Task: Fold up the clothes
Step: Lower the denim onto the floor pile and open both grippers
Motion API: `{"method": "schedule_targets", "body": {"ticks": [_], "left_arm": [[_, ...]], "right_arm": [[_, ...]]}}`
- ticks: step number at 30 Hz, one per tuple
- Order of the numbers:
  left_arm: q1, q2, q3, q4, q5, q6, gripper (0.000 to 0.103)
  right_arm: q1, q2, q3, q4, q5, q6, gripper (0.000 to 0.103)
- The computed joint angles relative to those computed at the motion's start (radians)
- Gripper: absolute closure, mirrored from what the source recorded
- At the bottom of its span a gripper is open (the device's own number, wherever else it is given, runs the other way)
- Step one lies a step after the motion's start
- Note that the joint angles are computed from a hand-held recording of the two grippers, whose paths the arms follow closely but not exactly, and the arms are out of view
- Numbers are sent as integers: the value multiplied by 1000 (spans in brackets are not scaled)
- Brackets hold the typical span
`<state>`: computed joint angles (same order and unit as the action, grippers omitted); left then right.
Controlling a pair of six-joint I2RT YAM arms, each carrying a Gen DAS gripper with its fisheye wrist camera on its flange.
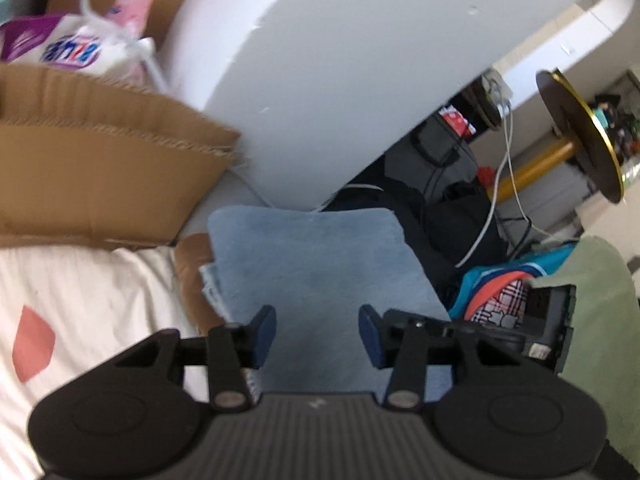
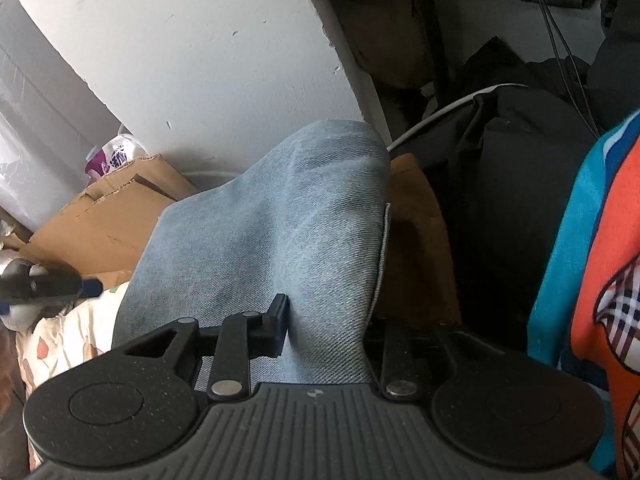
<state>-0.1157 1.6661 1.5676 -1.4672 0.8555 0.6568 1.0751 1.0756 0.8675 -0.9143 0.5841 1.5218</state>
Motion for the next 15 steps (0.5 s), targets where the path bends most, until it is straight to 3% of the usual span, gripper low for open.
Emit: {"method": "schedule_targets", "body": {"ticks": [9, 15], "left_arm": [[-181, -117, -190, 256, -144, -99, 60], [-253, -162, -240, 347, -275, -130, 64]], "right_arm": [[23, -12, -11, -18, 15, 20, 65], [50, 75, 120, -210, 10, 12, 53]]}}
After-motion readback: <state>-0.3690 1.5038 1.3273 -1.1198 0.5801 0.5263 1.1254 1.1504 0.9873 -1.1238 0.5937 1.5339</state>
